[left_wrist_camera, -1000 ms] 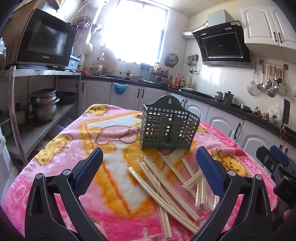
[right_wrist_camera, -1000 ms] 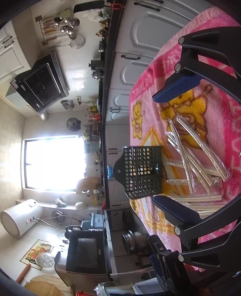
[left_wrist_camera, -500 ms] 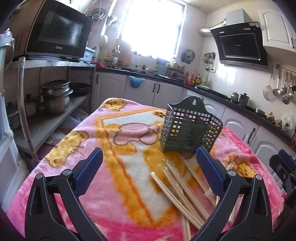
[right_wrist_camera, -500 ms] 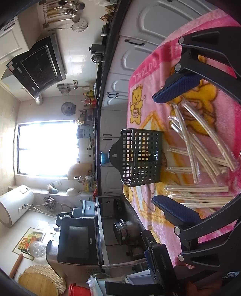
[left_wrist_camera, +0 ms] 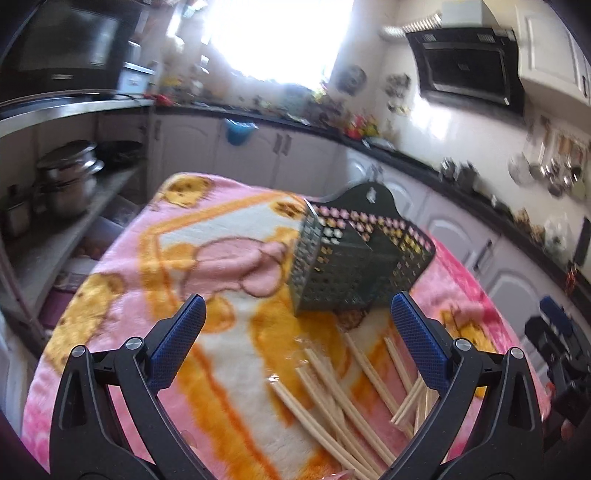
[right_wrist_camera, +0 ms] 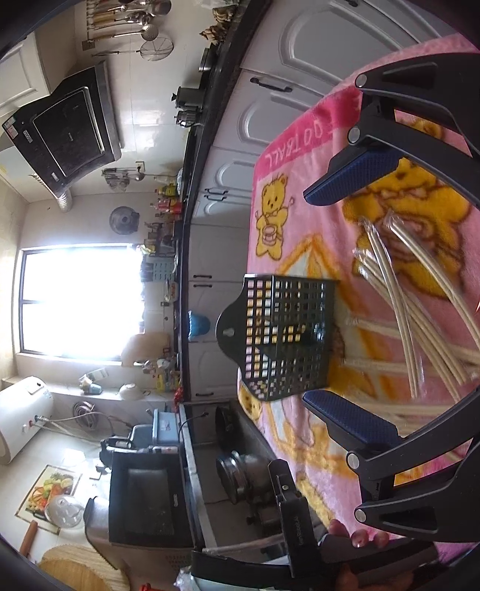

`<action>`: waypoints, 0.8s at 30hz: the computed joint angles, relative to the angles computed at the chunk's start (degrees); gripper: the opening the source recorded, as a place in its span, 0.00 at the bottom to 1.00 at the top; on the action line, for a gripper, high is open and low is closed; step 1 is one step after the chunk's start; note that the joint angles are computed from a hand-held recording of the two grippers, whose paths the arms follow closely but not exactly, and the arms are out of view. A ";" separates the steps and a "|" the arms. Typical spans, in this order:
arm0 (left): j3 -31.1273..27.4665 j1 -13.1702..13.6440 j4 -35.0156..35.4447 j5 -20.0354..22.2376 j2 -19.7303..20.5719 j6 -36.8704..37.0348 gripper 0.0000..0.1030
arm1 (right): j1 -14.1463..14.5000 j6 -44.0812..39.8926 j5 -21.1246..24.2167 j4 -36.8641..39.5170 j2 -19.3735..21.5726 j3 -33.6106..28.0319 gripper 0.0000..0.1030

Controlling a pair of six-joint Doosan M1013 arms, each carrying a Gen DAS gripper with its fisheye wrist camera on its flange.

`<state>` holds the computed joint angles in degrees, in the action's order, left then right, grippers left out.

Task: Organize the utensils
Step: 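Lower the left tool onto chopsticks and close it while the right tool grasps other chopsticks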

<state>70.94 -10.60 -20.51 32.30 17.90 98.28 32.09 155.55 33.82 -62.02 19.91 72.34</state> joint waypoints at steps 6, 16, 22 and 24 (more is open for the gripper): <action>-4.18 -0.21 -3.61 4.88 2.73 6.74 0.90 | -1.50 -6.05 4.07 7.13 1.26 -2.16 0.94; -8.76 -0.19 -6.43 13.36 6.76 11.68 0.90 | -5.08 -17.54 8.63 23.83 3.67 -5.67 0.94; -10.89 -0.01 -6.39 18.18 8.92 12.51 0.90 | -6.19 -22.52 10.56 29.03 5.13 -7.48 0.94; -12.04 0.14 -6.55 20.23 9.96 12.19 0.89 | -6.58 -24.46 11.13 31.00 5.52 -7.98 0.92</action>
